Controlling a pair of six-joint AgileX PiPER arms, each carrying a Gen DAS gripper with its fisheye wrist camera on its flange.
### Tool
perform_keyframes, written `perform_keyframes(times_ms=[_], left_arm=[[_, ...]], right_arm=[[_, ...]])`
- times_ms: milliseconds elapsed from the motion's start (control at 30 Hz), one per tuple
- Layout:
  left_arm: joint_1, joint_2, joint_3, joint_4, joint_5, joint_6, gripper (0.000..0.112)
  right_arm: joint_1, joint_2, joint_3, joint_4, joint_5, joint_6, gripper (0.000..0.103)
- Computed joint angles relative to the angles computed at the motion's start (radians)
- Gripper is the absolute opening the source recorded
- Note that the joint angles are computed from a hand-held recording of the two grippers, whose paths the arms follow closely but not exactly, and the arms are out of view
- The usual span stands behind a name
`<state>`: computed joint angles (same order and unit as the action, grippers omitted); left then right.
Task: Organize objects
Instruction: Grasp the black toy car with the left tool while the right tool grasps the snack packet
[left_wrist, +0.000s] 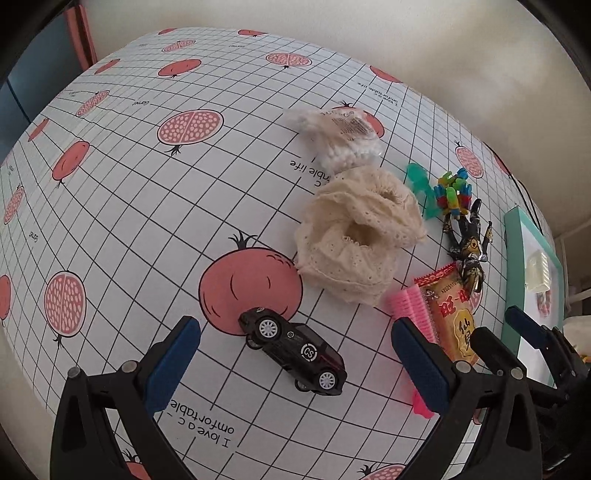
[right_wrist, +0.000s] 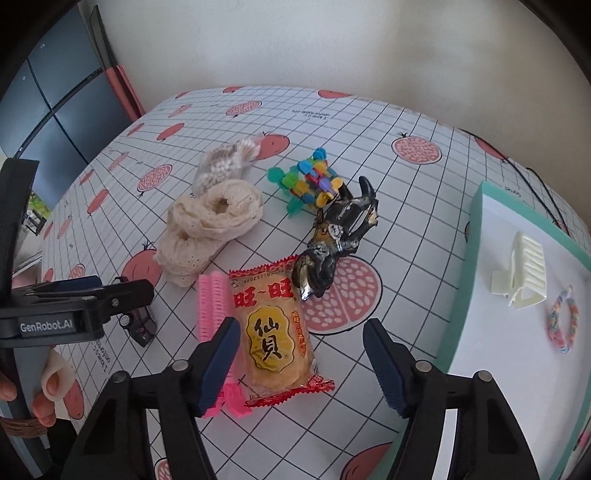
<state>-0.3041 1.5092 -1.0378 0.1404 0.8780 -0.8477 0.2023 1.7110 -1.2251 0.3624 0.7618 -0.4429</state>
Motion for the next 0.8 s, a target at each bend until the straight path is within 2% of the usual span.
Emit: perform_keyframes(times_ms=[233, 300, 400, 467, 567, 667, 800], left_arm=[[-0.001, 0.008, 0.003, 0.004, 0.021, -0.015, 0.098], [-0.003, 0.012, 0.003, 0.003, 0.023, -0.010, 0.090], [-0.001, 0.028, 0.006, -0.012, 0.024, -0.001, 0.085], [0.003, 0.035, 0.008, -0.024, 0.024, 0.013, 0.080], [0.001, 0.042, 0.012, -0.022, 0.026, 0.012, 0.078], [-0.010, 0.043, 0.010, -0.002, 0.034, 0.007, 0.069], [-0.014, 0.038, 0.012, 0.003, 0.038, 0.009, 0.067]], right_arm=[[0.013, 0.025, 0.002, -0.003, -0.005, 0.007, 0.068], [0.021, 0.027, 0.005, -0.009, -0.010, 0.009, 0.069], [0.034, 0.029, 0.008, -0.020, -0.018, 0.013, 0.068], [0.045, 0.032, 0.009, -0.030, -0.023, 0.022, 0.065], [0.054, 0.037, 0.009, -0.043, -0.024, 0.031, 0.060], [0.055, 0.045, 0.007, -0.039, -0.021, 0.027, 0.056], [0.059, 0.048, 0.011, -0.043, -0.027, 0.025, 0.052]])
